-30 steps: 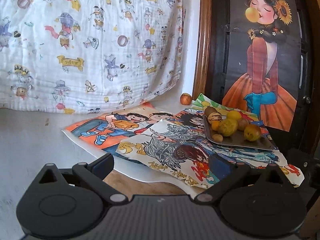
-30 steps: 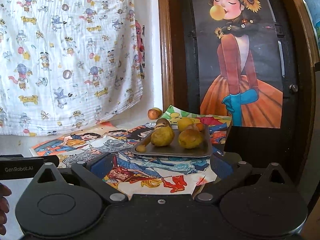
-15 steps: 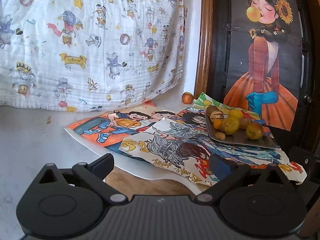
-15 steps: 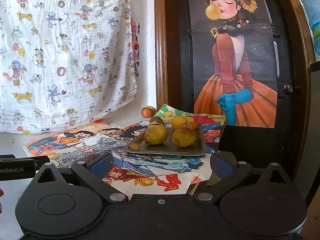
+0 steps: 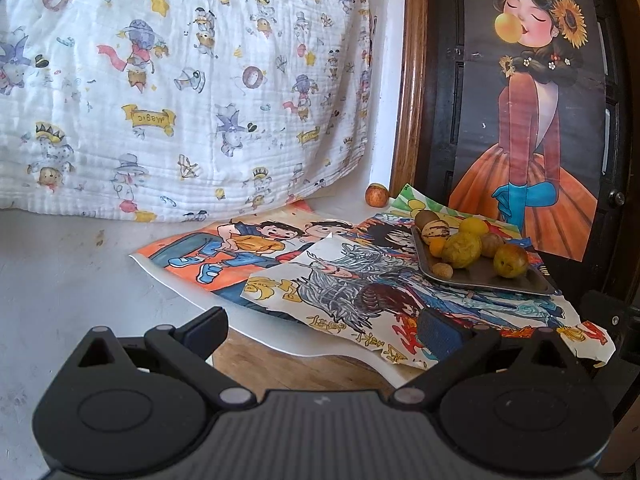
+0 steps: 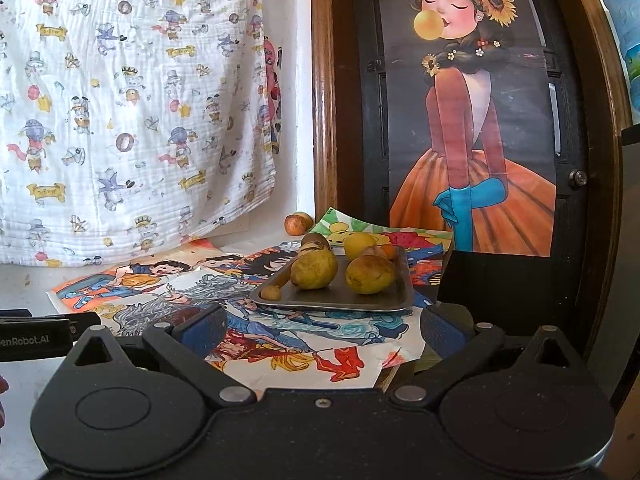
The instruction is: Organize fruits
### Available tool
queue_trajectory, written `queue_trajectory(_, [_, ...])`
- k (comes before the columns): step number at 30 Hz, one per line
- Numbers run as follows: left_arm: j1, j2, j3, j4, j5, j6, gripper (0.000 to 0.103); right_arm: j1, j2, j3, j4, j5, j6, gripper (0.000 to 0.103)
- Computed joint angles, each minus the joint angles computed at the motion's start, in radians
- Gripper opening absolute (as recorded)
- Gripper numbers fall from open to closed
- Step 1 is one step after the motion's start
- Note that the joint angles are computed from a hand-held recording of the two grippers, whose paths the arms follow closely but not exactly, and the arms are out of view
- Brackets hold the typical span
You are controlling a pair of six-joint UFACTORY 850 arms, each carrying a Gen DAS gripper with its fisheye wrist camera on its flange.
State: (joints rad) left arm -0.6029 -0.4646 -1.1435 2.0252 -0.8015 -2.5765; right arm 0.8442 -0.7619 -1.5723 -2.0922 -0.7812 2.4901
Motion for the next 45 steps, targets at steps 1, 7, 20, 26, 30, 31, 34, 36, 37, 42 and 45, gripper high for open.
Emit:
queue_trajectory(1, [0.0, 0.0, -0.001, -0.001, 0.0, 0.002, 0.103, 0.0, 0.0, 0.0, 0.0, 0.0, 0.0, 0.102])
queue_trajectory(7, [0.0, 0.0, -0.001, 0.0, 0.0, 0.001, 0.103, 0.0, -0.001, -0.001, 0.001, 0.001, 0.0, 0.102])
queue_trajectory(20, [0.0, 0.001, 0.003, -0.001, -0.002, -0.002, 0.103, 0.001, 0.001, 0.003, -0.014, 0.004, 0.01, 0.102])
queue_trajectory(26, [0.0, 0.001, 0.002, -0.003, -0.001, -0.001, 0.103, 0.001, 0.001, 0.003, -0.013, 0.004, 0.009, 0.102])
queue_trajectory(30, [0.0, 0.001, 0.001, -0.003, -0.001, -0.001, 0.103, 0.001, 0.001, 0.004, -0.014, 0.004, 0.01, 0.102])
queue_trajectory(31, [0.0, 0.001, 0.001, -0.002, -0.001, -0.002, 0.103, 0.001, 0.001, 0.003, -0.013, 0.005, 0.009, 0.102])
queue_trajectory(34, [0.0, 0.001, 0.001, -0.002, -0.001, -0.001, 0.103, 0.001, 0.001, 0.004, -0.014, 0.004, 0.01, 0.102])
queue_trajectory(36, [0.0, 0.002, 0.004, -0.002, -0.002, -0.003, 0.103, 0.001, 0.001, 0.003, -0.014, 0.004, 0.01, 0.102])
queue_trajectory(37, [0.0, 0.001, 0.002, -0.002, -0.001, -0.002, 0.103, 0.001, 0.001, 0.003, -0.013, 0.005, 0.009, 0.102])
queue_trajectory(42, [0.0, 0.001, 0.001, -0.003, -0.001, -0.001, 0.103, 0.001, 0.0, 0.003, -0.014, 0.004, 0.01, 0.102])
queue_trajectory(45, [0.0, 0.001, 0.003, -0.002, -0.002, -0.002, 0.103, 0.002, 0.0, 0.002, -0.013, 0.005, 0.009, 0.102])
